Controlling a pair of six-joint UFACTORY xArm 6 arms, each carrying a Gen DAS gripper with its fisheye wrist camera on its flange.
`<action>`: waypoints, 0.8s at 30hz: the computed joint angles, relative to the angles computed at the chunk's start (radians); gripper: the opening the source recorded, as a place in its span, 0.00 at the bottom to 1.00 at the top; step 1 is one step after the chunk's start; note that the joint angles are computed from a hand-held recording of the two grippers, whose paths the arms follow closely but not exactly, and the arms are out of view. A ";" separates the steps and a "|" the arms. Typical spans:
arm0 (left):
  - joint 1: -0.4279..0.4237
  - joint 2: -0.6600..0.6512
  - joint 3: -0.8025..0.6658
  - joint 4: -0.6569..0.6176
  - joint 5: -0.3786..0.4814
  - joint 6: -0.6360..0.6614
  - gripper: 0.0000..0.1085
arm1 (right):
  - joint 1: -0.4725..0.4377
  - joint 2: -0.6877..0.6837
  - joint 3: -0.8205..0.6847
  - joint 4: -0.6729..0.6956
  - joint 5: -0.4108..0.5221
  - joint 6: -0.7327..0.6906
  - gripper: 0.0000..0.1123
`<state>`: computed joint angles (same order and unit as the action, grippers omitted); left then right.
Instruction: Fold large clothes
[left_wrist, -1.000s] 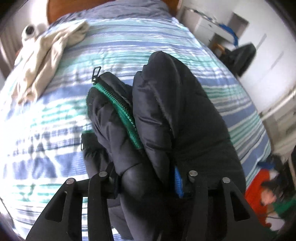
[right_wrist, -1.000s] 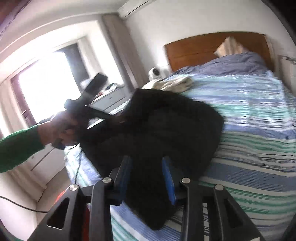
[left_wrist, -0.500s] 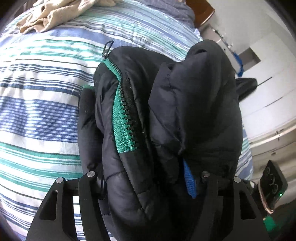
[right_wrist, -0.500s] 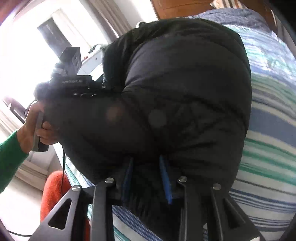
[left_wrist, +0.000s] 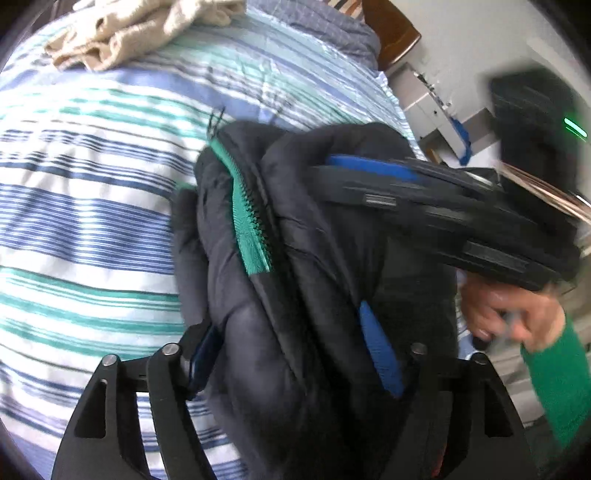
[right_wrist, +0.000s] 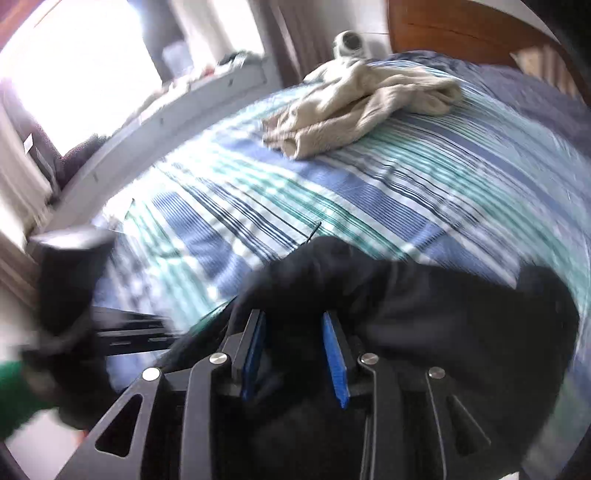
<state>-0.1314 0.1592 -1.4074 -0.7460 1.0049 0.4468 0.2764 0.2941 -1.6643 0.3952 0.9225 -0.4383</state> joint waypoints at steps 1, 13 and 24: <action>0.007 -0.015 0.020 -0.001 -0.001 0.017 0.72 | 0.006 0.050 -0.050 -0.038 0.027 0.042 0.30; 0.033 -0.013 0.167 -0.085 -0.066 0.091 0.67 | 0.037 0.223 -0.137 -0.154 0.056 0.177 0.25; -0.025 -0.011 0.149 0.033 -0.099 0.024 0.66 | 0.078 -0.131 0.230 -0.145 -0.140 0.122 0.27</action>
